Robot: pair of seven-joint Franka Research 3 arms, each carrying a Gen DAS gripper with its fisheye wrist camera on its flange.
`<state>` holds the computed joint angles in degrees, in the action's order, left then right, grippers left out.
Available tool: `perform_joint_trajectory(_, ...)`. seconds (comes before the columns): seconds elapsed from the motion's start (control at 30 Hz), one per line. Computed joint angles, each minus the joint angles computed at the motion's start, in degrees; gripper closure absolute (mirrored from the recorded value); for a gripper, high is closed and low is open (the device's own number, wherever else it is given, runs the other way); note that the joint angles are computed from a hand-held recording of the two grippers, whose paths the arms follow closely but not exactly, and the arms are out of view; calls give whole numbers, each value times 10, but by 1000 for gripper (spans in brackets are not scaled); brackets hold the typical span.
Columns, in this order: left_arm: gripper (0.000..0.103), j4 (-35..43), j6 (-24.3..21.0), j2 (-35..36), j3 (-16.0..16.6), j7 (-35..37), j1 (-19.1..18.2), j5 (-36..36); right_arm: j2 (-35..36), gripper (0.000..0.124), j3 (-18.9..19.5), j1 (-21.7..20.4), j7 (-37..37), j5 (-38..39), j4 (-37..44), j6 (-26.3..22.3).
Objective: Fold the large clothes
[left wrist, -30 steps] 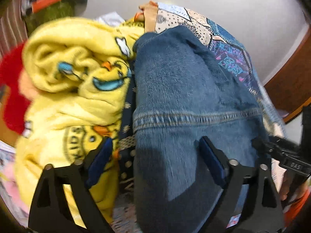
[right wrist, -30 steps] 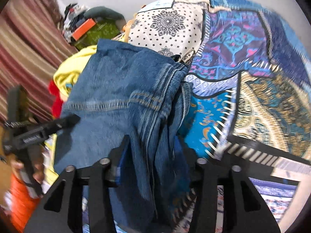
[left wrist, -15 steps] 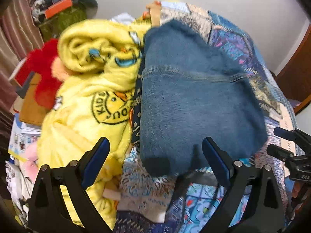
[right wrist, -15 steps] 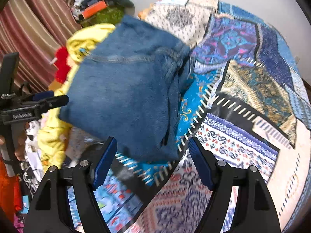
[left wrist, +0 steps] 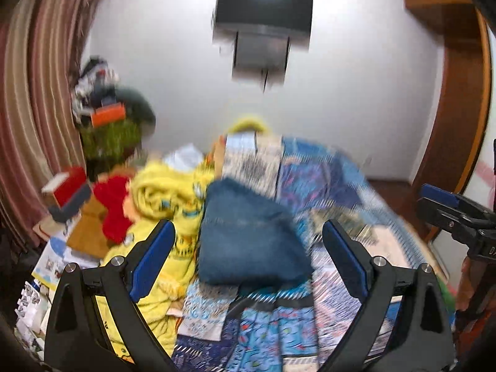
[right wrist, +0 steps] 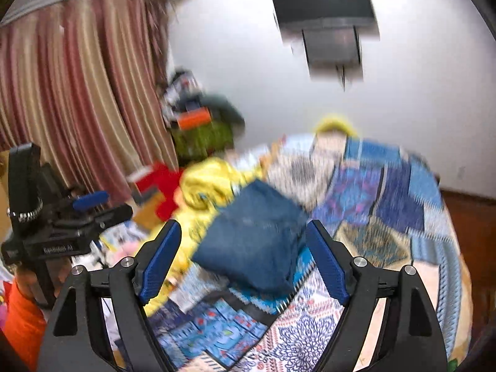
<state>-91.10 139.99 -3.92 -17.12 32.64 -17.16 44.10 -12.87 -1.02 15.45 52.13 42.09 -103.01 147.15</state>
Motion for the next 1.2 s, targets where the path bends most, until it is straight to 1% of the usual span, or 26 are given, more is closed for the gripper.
perform_joint_trajectory(0.1,7,-33,6,-45,-21,-68,0,76,-64,43,-5,23,-46,50,-55,53)
perform_joint_trajectory(0.2,7,-61,2,-85,-52,-139,9,147,-120,43,-12,53,-82,85,-104,104)
perform_joint_trajectory(0.33,7,-85,-23,-120,-94,-196,21,211,-178,43,-20,98,-119,107,-163,177)
perform_joint_trajectory(0.43,7,-103,-34,-144,-116,-229,28,243,-197,43,-27,126,-117,107,-188,212)
perform_joint_trajectory(0.5,7,-111,-39,-154,-127,-245,33,256,-203,41,-27,132,-107,95,-202,233)
perform_joint_trajectory(0.57,5,-114,-43,-157,-134,-245,34,256,-206,35,-20,132,-88,80,-214,258)
perform_joint_trajectory(0.6,4,-116,-45,-159,-136,-245,34,254,-208,28,-19,133,-80,73,-218,266)
perform_joint_trajectory(0.63,1,-118,-49,-160,-139,-245,35,255,-213,22,-19,134,-73,65,-224,273)
perform_joint_trajectory(0.7,0,-120,-62,-161,-148,-252,39,264,-211,21,-20,138,-61,51,-228,293)
perform_joint_trajectory(0.8,0,-118,-68,-158,-148,-254,36,261,-214,21,-14,124,-29,20,-231,285)
perform_joint_trajectory(0.87,0,-120,-61,-157,-145,-259,33,255,-212,21,-18,126,-14,5,-230,282)
perform_joint_trajectory(1.07,0,-121,-66,-155,-145,-259,29,254,-223,21,-26,132,19,-39,-253,295)
perform_joint_trajectory(1.2,0,-122,-70,-153,-147,-260,28,259,-226,21,-26,129,40,-65,-260,297)
